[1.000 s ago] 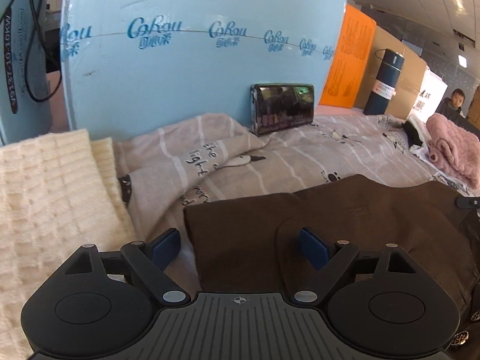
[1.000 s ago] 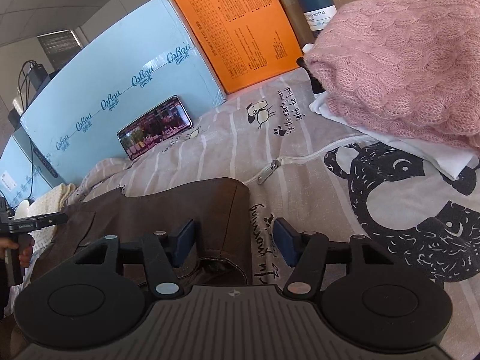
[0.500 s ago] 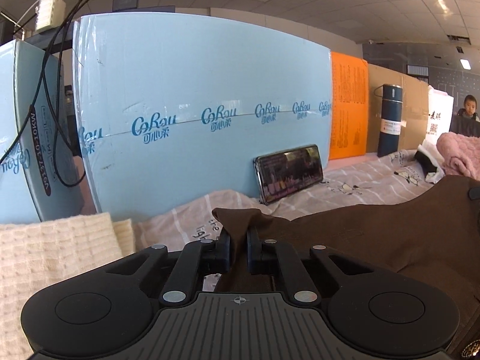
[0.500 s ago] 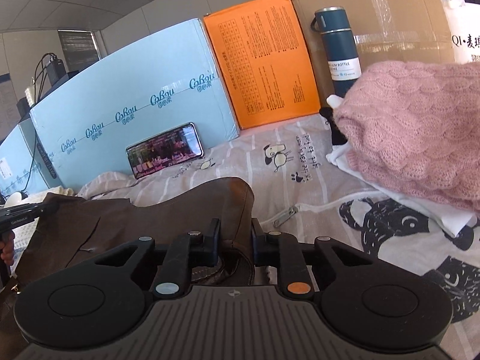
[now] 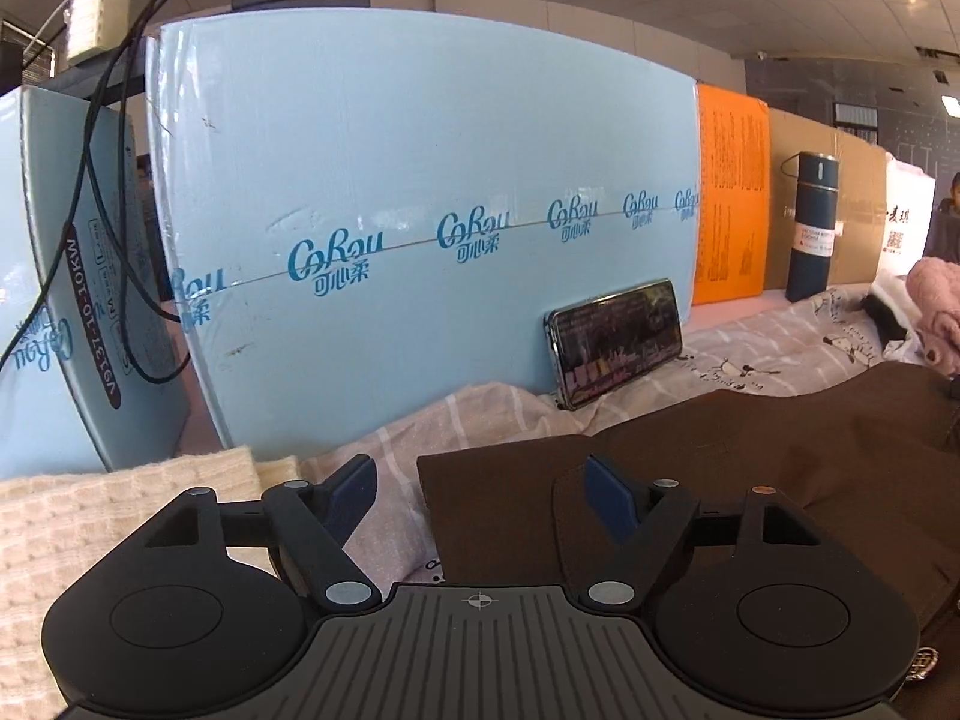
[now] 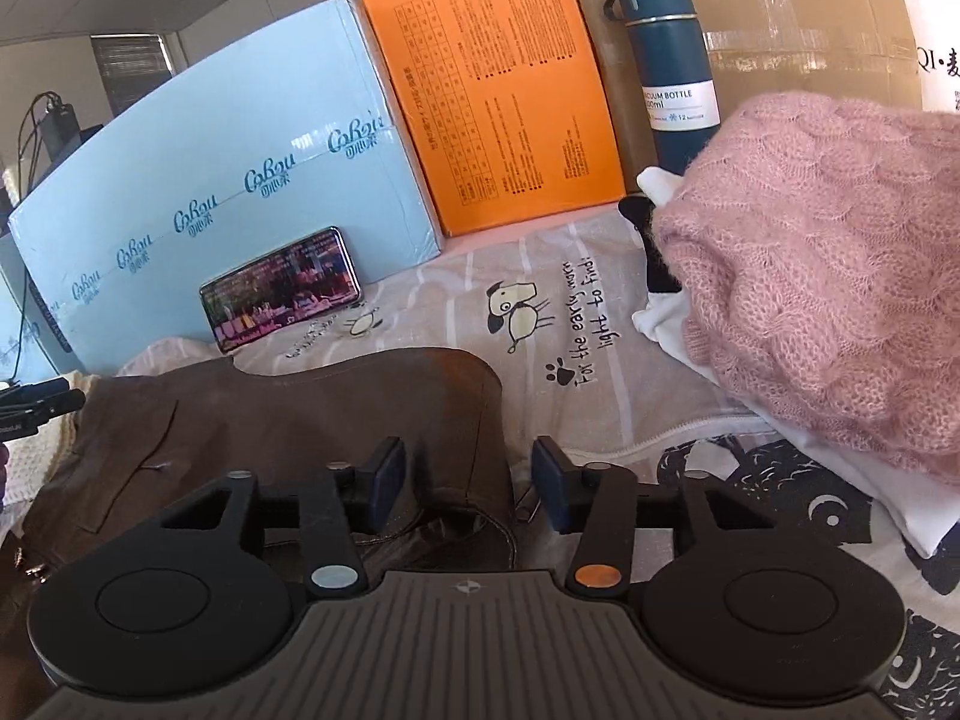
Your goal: Fold clothes
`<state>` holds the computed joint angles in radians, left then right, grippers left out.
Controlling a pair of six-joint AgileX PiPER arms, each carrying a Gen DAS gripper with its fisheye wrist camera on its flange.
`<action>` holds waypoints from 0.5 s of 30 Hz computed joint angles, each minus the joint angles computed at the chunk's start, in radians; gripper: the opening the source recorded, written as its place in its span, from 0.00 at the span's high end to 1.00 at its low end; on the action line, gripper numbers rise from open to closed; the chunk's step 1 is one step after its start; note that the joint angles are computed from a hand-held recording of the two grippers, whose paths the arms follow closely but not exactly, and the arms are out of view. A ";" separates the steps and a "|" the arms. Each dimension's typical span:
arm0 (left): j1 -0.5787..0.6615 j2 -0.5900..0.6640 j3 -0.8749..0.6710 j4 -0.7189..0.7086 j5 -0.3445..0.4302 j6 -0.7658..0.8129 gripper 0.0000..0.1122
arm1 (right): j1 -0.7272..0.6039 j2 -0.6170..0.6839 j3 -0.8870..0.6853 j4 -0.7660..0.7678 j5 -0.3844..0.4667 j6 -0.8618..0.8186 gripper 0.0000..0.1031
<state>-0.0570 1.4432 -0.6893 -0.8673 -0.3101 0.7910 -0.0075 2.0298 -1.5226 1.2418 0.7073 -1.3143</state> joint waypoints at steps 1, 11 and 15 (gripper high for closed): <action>-0.008 -0.037 0.024 -0.045 -0.001 0.034 0.28 | -0.005 -0.031 0.042 0.030 -0.024 -0.054 0.28; -0.133 -0.481 0.324 -0.594 0.045 0.438 0.23 | -0.117 -0.327 0.358 0.188 0.114 -0.267 0.21; -0.146 -0.562 0.396 -0.828 0.093 0.685 0.23 | -0.089 -0.390 0.412 0.122 0.236 -0.202 0.20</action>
<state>-0.2029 0.8811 -0.2938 -1.6952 -0.2168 1.4760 -0.0969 1.6399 -1.1106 1.3634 0.9432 -1.5161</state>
